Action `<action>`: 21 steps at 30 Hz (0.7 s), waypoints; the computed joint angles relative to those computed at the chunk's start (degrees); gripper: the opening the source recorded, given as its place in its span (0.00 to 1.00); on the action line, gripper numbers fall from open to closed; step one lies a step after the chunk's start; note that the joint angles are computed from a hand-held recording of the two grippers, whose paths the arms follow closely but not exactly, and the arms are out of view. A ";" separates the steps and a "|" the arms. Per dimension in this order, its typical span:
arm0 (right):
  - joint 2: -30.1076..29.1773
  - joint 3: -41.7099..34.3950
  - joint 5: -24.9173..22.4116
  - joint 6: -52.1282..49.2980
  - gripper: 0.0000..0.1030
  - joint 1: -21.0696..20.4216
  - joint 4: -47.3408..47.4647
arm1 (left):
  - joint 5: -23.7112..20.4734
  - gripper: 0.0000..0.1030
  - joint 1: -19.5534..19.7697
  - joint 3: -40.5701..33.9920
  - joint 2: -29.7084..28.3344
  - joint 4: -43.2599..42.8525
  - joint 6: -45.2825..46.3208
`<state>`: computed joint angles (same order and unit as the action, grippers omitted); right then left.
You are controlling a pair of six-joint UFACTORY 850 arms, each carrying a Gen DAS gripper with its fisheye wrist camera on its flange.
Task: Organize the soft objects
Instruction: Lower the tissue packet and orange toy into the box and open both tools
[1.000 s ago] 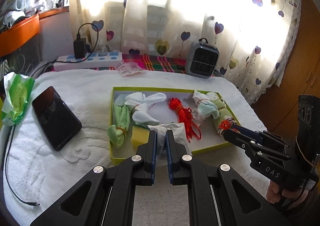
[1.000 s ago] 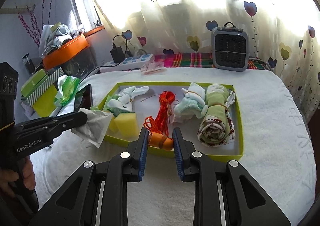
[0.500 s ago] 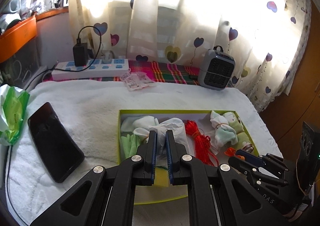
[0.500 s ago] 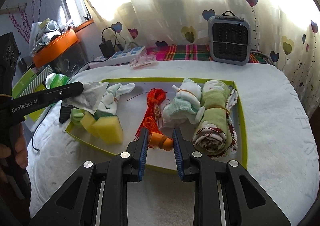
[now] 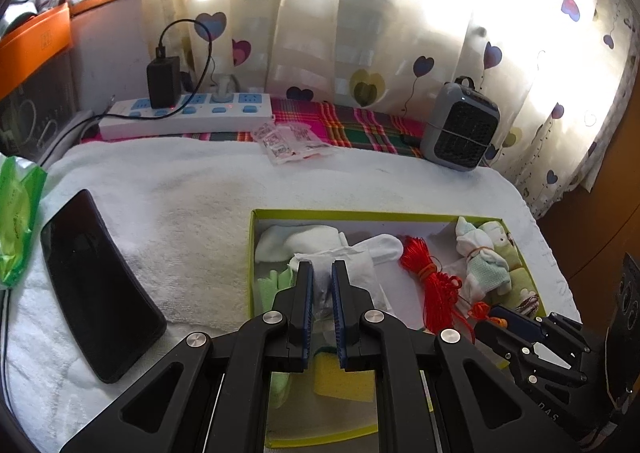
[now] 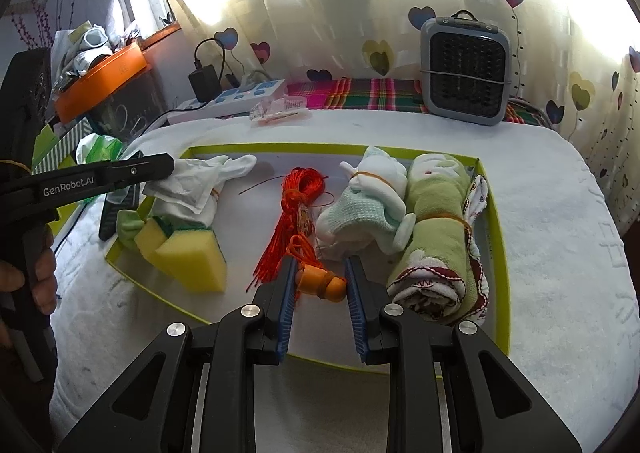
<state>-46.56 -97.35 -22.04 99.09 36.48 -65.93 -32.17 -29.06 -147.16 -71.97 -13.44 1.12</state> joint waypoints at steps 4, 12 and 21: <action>-0.32 -0.32 -0.50 -1.06 0.25 -0.02 0.98 | -0.21 0.09 0.11 -0.14 -0.23 -0.78 0.35; -1.19 -1.60 -2.32 -4.71 0.25 0.25 3.64 | -0.95 0.17 0.10 -0.57 -0.62 0.22 -0.71; -1.08 -1.35 -3.12 -3.77 0.41 0.55 2.77 | 0.18 0.27 -0.06 2.17 0.94 1.31 -1.41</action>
<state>-47.64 -98.70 -25.17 95.33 37.03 -63.15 -32.00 -29.12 -144.99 -71.03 -12.12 -0.29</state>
